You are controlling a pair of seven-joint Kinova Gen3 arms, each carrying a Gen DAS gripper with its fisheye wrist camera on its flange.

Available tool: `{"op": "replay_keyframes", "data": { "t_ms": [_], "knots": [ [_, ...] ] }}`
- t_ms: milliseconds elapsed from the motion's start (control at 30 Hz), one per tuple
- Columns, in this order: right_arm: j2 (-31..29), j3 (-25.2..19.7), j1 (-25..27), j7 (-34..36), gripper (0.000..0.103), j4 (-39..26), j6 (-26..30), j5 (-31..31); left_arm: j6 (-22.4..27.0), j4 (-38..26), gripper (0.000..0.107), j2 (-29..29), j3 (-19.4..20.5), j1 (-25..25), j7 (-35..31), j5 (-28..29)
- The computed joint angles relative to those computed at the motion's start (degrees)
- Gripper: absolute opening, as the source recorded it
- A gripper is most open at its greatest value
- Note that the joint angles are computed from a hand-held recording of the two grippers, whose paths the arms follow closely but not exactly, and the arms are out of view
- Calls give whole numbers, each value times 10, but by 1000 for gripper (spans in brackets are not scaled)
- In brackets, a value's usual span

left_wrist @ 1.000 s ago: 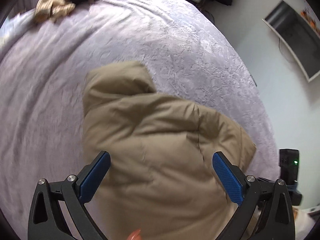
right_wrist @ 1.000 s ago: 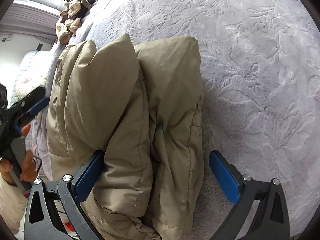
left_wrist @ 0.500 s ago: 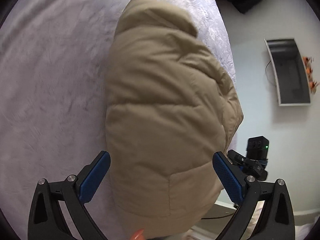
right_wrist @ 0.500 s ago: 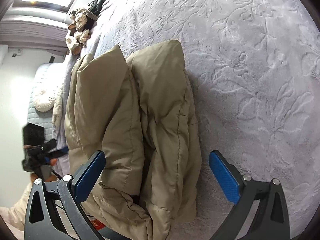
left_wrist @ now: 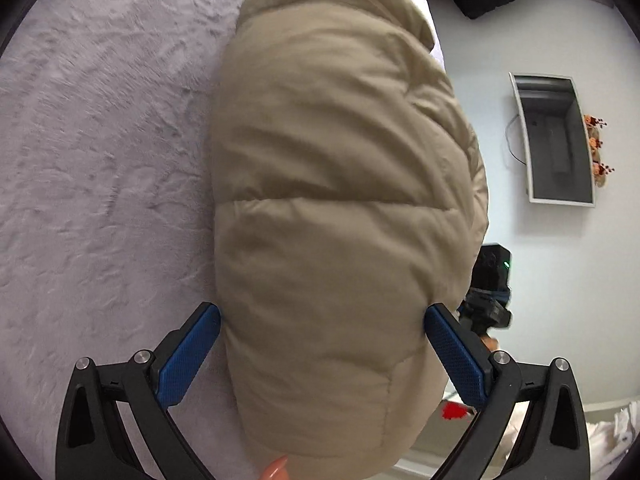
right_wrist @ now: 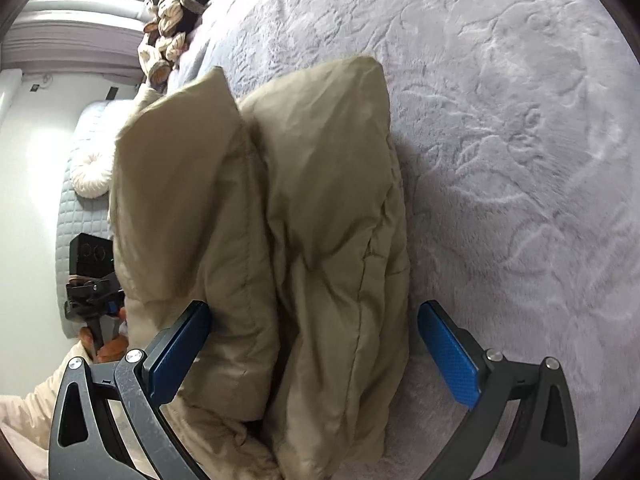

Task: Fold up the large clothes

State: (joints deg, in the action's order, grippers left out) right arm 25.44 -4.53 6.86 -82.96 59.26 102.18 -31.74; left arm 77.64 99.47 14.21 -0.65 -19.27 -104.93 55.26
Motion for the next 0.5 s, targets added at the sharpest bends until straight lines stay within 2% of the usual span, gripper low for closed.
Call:
{"op": "replay_keyframes", "data": {
  "t_ms": [200,333,500],
  "knots": [
    [46,-15,25,7,103,8,-6,-61,-5,22,102,30,9,-8,-61,44],
    [68,-31,34,17,103,22,-25,-108,-16,27,103,45,14,-4,-62,56],
    [79,-37,25,9,103,28,-43,-120,-29,15,103,52,23,12,-38,49]
  ]
}}
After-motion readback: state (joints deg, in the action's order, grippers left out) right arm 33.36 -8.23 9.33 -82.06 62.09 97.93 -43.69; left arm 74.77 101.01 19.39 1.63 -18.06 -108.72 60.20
